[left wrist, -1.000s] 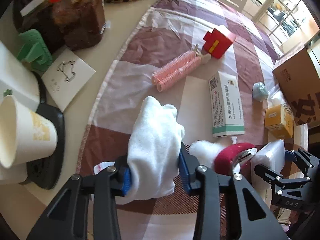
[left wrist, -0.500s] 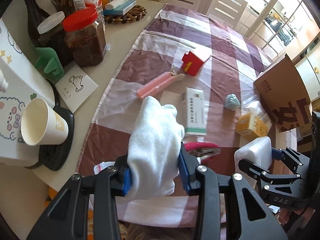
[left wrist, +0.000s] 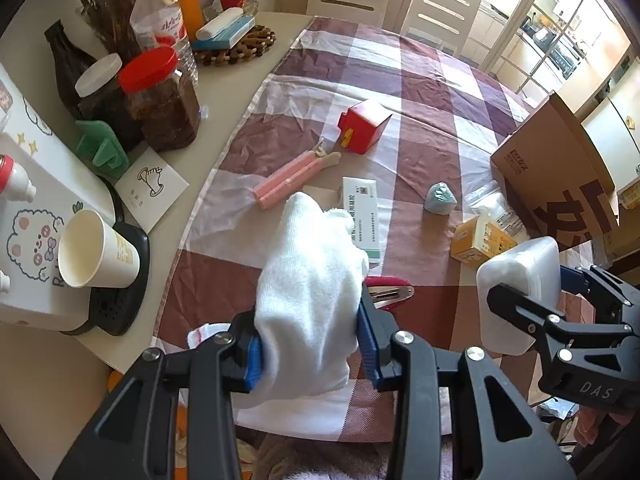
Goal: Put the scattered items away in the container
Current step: 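Carry the towel and swab bag with both tools toward the cardboard box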
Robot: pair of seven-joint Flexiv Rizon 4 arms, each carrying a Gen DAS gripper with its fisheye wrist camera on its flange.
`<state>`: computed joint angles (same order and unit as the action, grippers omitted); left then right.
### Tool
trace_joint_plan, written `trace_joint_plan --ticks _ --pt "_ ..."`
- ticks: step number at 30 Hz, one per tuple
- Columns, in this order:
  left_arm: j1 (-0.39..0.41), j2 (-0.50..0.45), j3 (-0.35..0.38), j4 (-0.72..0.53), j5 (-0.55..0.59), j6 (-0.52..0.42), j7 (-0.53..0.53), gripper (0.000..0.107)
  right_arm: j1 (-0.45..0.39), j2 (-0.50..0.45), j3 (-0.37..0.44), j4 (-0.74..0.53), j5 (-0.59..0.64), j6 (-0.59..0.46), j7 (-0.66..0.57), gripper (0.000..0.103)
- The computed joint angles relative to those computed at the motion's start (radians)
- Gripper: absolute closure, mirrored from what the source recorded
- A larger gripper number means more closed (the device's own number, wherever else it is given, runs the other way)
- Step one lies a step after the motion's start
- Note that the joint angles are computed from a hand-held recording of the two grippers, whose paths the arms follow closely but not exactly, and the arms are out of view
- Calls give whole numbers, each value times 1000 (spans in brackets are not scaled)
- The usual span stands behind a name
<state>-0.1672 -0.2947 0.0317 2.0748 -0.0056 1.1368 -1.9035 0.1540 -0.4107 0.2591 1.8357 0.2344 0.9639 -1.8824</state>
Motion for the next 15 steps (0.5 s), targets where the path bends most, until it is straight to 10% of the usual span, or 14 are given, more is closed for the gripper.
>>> trace_joint_plan --ticks 15 --pt "-44 11 -4 -52 73 -34 -61 68 -35 50 -8 17 46 28 -20 23"
